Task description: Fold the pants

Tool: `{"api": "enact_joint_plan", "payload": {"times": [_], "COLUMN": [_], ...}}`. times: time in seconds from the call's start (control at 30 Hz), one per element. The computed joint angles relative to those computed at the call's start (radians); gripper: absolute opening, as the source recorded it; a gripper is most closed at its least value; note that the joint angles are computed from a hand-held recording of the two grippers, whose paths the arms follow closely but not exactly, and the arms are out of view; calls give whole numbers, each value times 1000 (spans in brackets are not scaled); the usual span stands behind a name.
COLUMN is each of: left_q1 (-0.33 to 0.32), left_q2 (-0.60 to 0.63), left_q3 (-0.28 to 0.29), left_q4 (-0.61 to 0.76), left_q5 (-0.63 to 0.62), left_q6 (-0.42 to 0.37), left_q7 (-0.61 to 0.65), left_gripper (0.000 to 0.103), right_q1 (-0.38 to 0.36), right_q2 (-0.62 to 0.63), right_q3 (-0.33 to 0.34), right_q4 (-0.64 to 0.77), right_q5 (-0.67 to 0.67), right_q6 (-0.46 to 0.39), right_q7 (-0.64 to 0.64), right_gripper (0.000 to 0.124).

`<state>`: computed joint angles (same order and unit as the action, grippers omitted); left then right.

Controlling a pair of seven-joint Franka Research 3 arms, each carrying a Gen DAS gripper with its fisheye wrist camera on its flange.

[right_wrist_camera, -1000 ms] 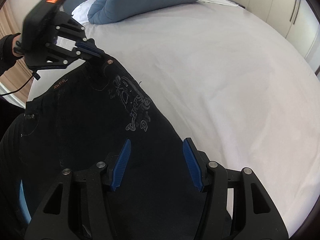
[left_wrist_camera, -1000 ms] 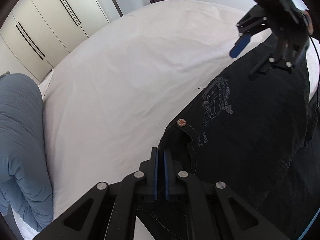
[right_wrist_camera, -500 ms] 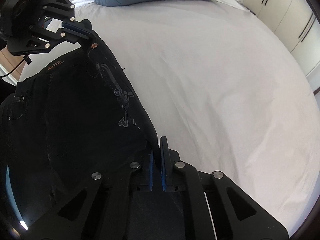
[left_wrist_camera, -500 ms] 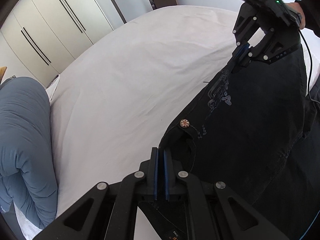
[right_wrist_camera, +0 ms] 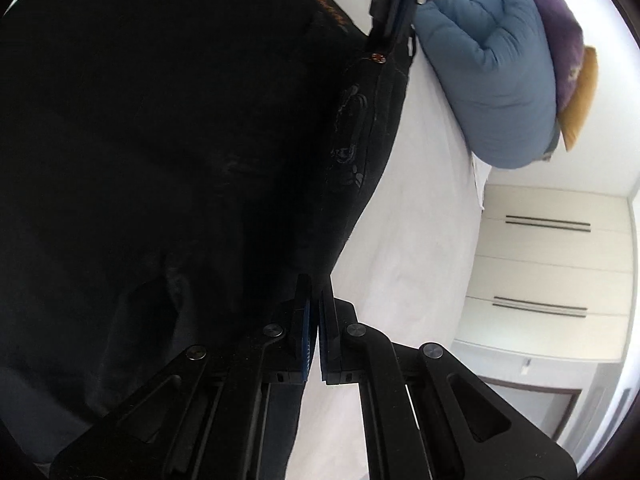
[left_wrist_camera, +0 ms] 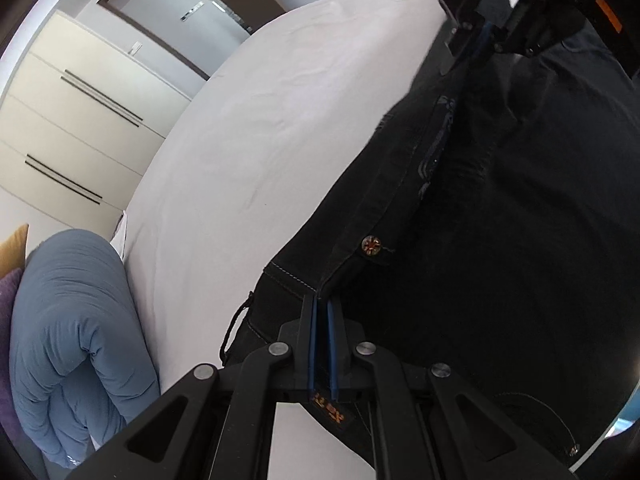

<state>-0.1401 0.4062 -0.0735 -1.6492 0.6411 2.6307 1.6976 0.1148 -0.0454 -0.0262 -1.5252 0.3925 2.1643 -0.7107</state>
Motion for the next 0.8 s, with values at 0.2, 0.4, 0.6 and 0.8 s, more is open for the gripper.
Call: {"api": "enact_joint_plan", "payload": {"times": [0.2,0.4,0.6,0.8], "left_q1": [-23,0,10,13], "left_q2": [-132,-218,-272,-327], "left_q3": [-4,-43,-55,-72], "left_q4": [-203,-347,-452,-524], "left_q5": [111,92,97,72], "left_q6": [36,41,41,41], "left_q7": [-28,25,38,26], "left_gripper": [5,5,5,5], "right_q1": [20,67,91,102], "right_q2": [-225,-492,-678,-812], "right_q3": [-36,-47,-55,-41], "right_q4": [-279,-554,-675,-759], "right_q5": [22,-36,-91,-119], "right_q6": [24,30,-66,-116], "right_q7": [-192,-252,-216,-134], "right_gripper": [2,2,2,2]}}
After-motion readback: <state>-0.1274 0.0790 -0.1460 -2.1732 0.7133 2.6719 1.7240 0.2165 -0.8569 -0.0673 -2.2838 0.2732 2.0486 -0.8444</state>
